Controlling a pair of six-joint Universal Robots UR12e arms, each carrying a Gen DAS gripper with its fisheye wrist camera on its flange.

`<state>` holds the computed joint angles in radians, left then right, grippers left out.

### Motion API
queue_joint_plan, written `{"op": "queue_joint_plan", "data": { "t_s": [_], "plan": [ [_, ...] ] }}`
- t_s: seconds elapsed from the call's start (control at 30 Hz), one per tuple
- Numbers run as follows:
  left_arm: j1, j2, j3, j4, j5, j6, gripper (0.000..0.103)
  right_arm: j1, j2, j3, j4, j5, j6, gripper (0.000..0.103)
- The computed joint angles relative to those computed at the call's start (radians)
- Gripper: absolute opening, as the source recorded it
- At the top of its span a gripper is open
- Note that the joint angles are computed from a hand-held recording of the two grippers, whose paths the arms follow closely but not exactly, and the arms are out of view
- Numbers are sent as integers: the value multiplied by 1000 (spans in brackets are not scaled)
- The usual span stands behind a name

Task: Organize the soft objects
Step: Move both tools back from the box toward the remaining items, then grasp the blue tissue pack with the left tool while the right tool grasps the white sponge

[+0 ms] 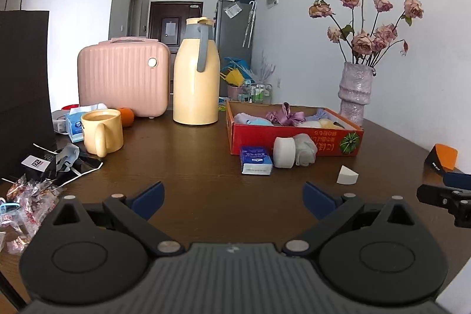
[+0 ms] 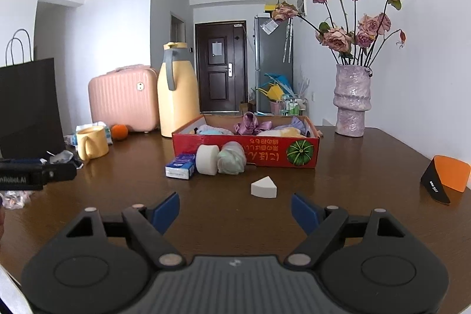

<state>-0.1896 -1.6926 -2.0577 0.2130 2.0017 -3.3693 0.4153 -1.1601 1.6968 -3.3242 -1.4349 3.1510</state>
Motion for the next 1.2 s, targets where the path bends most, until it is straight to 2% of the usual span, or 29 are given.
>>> {"op": "queue_joint_plan", "data": {
  "t_s": [0.17, 0.3, 0.43, 0.67, 0.77, 0.83, 0.97, 1.0, 1.1, 1.2],
  "plan": [
    [9, -31, 25, -10, -38, 34, 102, 1, 19, -33, 40, -9, 3, 82],
    [26, -56, 56, -50, -77, 39, 102, -2, 46, -74, 77, -14, 2, 80],
    [44, -87, 99, -104, -95, 32, 102, -11, 81, -137, 166, -9, 22, 70],
    [66, -146, 176, -143, -136, 62, 102, -21, 146, -243, 242, -12, 11, 70],
    [82, -180, 217, -153, -178, 92, 101, -23, 179, -303, 310, -14, -5, 70],
    [88, -204, 256, -204, -181, 108, 101, -25, 200, -340, 355, -2, -25, 70],
    [104, -250, 317, -245, -211, 139, 98, -26, 235, -397, 413, 15, -45, 69],
    [107, -259, 329, -258, -219, 138, 97, -26, 242, -408, 424, 15, -47, 69],
    [117, -282, 366, -316, -231, 128, 84, -26, 266, -443, 449, 24, -57, 68],
    [127, -297, 381, -327, -253, 133, 65, -29, 285, -475, 488, 37, -58, 53]
  ]
}}
